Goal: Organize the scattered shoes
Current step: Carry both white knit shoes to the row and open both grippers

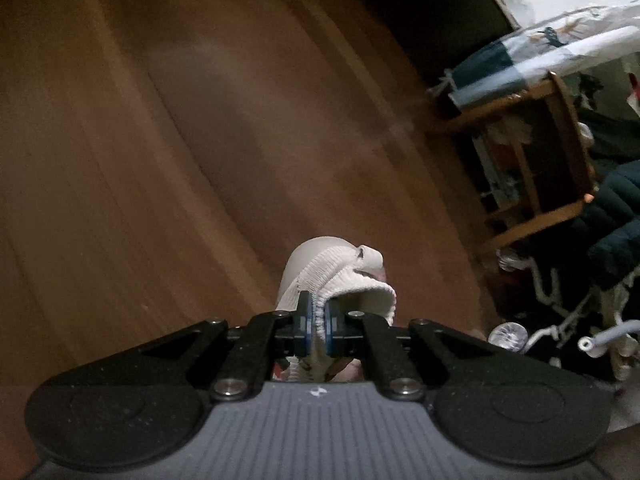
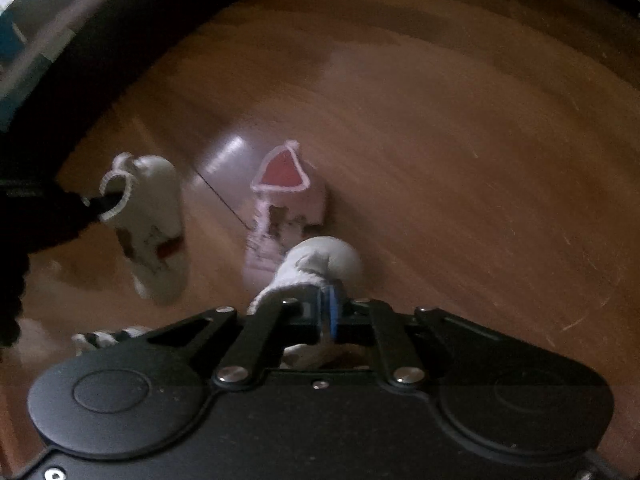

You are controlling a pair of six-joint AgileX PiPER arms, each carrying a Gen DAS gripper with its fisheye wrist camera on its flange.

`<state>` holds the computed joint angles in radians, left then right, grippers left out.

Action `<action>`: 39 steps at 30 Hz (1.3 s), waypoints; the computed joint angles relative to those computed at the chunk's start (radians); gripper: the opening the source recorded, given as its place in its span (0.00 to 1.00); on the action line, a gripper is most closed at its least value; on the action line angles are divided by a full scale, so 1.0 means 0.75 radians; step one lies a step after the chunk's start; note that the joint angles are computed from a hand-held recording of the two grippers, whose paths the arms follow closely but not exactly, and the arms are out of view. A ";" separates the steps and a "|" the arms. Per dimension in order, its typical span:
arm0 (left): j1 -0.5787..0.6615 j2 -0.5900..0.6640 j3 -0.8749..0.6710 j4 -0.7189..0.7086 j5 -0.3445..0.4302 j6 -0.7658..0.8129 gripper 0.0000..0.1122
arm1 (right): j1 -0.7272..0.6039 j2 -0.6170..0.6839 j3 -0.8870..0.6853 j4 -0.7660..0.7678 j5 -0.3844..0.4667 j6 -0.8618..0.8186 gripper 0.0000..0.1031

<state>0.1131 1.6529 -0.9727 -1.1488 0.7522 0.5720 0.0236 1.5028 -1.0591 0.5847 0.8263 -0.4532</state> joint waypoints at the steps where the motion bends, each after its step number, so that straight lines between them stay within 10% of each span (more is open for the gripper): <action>1: -0.001 -0.021 0.006 -0.006 0.014 0.002 0.05 | -0.007 -0.010 0.001 0.025 0.015 -0.015 0.04; 16: 0.067 -0.178 0.033 -0.033 0.122 0.006 0.05 | 0.031 -0.140 -0.042 0.094 0.482 -0.226 0.04; 31: 0.154 -0.163 0.018 -0.017 0.197 0.019 0.05 | 0.360 0.169 0.025 0.101 0.126 -0.144 0.05; 33: 0.160 -0.165 0.021 -0.016 0.201 0.017 0.05 | 0.365 0.192 0.026 0.073 0.089 -0.065 0.12; 35: 0.161 -0.170 0.023 -0.011 0.205 0.009 0.05 | 0.363 0.180 0.048 0.067 0.083 -0.028 0.41; 39: 0.151 -0.179 0.030 -0.027 0.216 -0.003 0.05 | 0.266 0.143 0.107 0.205 0.153 -0.082 0.47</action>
<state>0.2261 1.5185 -0.9503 -1.1693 0.9141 0.5697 0.2228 1.6103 -0.9789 0.7385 0.9409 -0.5150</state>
